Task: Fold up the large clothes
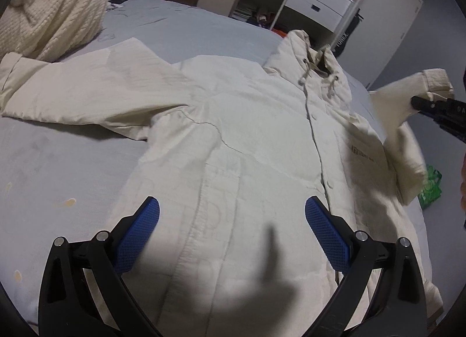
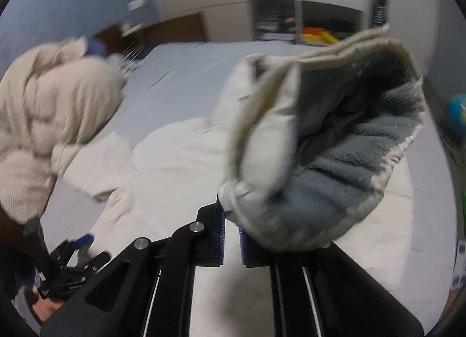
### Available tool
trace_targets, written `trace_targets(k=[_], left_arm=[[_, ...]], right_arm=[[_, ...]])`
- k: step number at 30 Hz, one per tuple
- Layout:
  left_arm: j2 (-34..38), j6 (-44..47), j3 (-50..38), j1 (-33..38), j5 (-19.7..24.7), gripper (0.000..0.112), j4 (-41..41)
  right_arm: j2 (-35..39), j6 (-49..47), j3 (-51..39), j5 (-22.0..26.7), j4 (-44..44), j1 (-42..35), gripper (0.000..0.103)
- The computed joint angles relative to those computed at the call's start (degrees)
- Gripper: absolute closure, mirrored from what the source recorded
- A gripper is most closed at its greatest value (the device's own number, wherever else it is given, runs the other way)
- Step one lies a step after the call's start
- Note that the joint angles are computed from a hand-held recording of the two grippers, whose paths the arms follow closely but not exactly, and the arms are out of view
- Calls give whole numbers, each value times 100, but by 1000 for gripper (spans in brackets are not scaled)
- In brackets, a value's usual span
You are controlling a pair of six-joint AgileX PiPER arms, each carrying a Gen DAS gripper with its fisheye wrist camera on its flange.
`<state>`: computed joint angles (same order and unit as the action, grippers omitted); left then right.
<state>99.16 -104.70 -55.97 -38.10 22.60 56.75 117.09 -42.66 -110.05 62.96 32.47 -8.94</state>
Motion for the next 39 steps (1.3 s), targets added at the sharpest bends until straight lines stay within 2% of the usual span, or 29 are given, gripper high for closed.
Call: trace_targets(k=[9,13,19,31,32,34,37,39], left_arm=[[-88,-258,172,194,-96,16,45],[-98,-318,214,276,-120,16,2],[-31,-157,138,236,-10,16,-115],[134,36,30,99,245,16,-185],[160,82,-1,88,278,16,-213],[212,192,-57,40,390,16,-284],[264,325,-119,-10,530,16,-391],[282,366,-139,-49,623,16,-442]], right_arm=[[-154,5,1066,-650,-231,1108,99],[-64,214,1065,-602,-75,1203,99],[-223,36,1573,-718,216,808,98],[-391,-597,2886,-1000,224,-610,97],[-403,-657,2984,-1057,191,-748,96],[-410,-762,3119,-1136,189,-971,77],[-501,-1141,3429,-1351,379,-1341,54],[-527,-1303,3555,-1422,523,-1559,52]])
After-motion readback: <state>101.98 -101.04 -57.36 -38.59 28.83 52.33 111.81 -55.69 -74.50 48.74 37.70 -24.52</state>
